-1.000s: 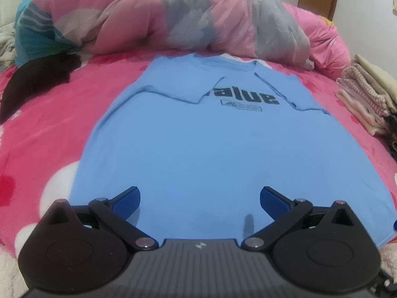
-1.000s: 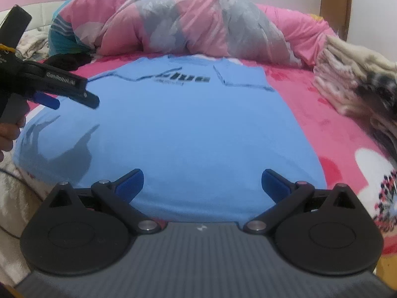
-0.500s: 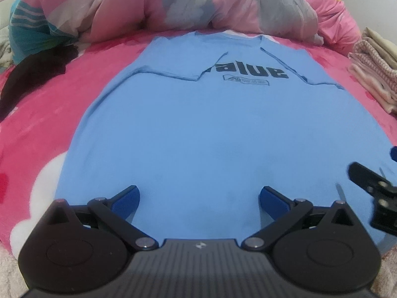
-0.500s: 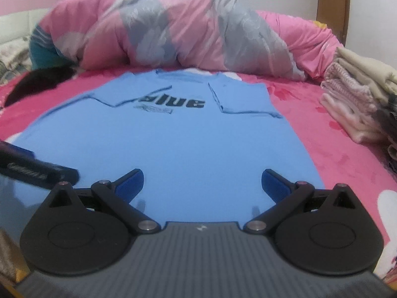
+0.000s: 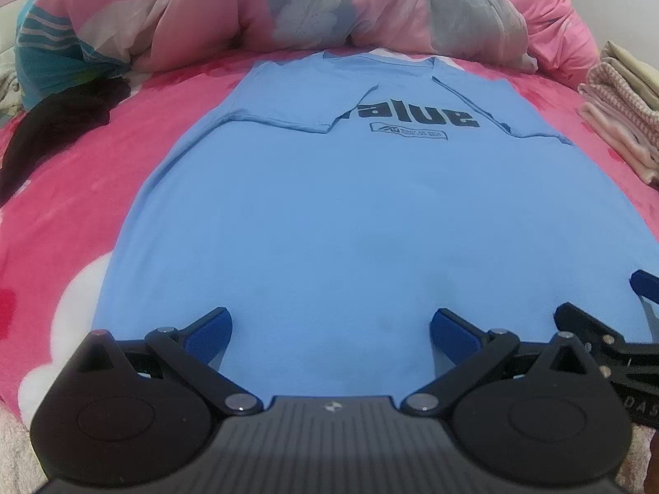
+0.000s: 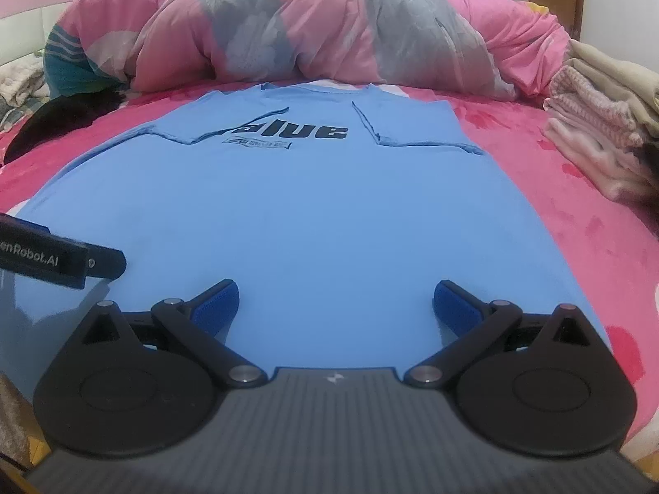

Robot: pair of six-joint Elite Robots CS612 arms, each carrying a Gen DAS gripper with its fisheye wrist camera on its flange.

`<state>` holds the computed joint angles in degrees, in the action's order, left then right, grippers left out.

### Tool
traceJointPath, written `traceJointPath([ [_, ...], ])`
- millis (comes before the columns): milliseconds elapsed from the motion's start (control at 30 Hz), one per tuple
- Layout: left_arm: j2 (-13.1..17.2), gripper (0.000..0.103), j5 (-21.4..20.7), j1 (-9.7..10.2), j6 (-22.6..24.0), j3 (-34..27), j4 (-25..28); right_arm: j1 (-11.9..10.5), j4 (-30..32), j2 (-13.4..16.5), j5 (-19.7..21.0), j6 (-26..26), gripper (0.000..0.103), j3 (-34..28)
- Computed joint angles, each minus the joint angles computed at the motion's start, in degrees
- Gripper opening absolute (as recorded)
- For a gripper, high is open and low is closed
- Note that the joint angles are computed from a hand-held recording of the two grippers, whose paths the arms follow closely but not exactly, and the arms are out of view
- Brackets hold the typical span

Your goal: Fold clothes

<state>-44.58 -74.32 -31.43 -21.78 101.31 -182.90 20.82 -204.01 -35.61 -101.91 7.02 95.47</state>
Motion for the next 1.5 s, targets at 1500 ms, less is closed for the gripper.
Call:
traceJointPath([
  [1500,0.7,0.103,2.3,-0.84,-0.3,1.0,-3.7,0.7,-6.1,0.8,-0.9,0.0,0.102,2.6],
])
